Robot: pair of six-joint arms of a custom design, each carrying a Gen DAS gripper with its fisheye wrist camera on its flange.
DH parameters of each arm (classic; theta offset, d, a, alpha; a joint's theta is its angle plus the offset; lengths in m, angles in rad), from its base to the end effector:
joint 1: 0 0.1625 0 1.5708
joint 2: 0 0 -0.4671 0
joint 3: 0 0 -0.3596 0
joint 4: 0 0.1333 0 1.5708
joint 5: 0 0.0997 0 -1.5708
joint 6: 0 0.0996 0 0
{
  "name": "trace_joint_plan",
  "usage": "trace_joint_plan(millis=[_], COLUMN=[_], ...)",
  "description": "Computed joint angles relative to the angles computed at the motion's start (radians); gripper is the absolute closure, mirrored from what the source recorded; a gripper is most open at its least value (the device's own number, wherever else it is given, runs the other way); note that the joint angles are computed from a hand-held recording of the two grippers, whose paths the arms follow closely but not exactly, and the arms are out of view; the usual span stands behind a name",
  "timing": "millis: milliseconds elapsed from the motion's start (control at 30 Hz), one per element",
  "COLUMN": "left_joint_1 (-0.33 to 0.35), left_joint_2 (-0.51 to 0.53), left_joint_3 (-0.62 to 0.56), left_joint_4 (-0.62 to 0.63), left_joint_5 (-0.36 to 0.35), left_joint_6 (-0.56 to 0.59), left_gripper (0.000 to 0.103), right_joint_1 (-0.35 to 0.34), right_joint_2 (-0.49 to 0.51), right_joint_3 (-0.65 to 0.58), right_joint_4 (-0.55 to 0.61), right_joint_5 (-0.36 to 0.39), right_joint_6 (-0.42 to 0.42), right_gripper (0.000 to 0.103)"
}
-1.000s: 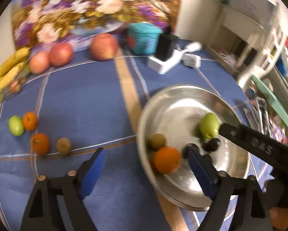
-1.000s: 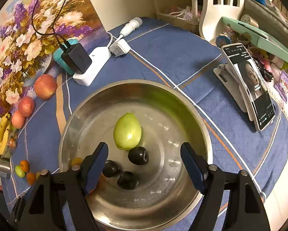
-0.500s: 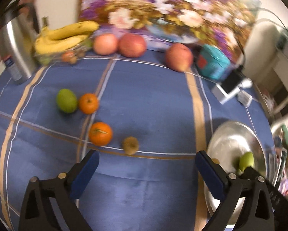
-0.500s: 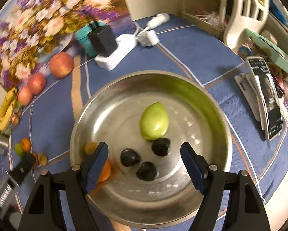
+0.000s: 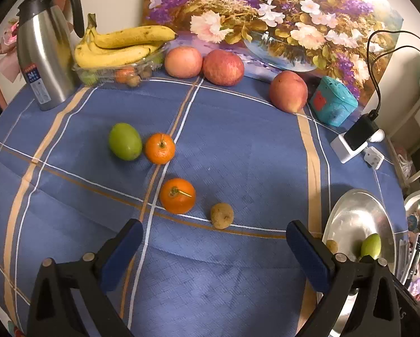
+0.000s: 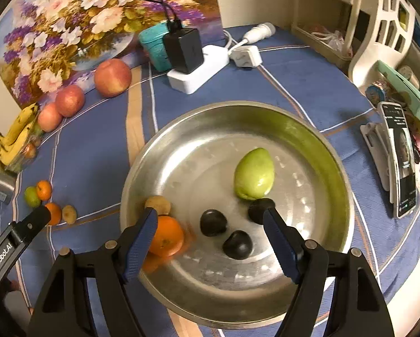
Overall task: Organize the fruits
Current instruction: 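Withdraw both tools from the plate back toward the remaining fruits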
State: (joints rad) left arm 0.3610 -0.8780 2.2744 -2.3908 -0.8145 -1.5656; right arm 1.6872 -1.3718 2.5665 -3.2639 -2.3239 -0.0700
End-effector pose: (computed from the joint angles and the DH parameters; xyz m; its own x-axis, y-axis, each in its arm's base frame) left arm -0.3075 -0.3316 0.0527 -0.7839 -0.2919 -0.5480 0.0971 0.8141 -0.5725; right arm 0.1050 -0.3368 0.2697 -0.7536 0.1784 0.6327 -0.1551 0.8871 -0.4348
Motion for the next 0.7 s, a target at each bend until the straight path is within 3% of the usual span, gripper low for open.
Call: trace_joint_plan(millis=[133, 467, 700], left_joint_1=[0.002, 0.000, -0.001], left_joint_2=[0.000, 0.000, -0.004], left_joint_3=[-0.002, -0.004, -0.004], left_joint_4=[0.004, 0.002, -0.001], left_joint_5=[-0.007, 0.000, 0.011], left_joint_6=[0.006, 0.037, 0.064], left_gripper=[0.000, 0.000, 0.000], right_joint_1=[0.010, 0.042, 0.027], right_joint_2=[0.022, 0.074, 0.059], right_joint_3=[0.005, 0.021, 0.033], right_joint_4=[-0.038, -0.153, -0.207], right_joint_5=[0.018, 0.018, 0.109], right_joint_6=[-0.039, -0.090, -0.096], right_gripper=[0.006, 0.005, 0.005])
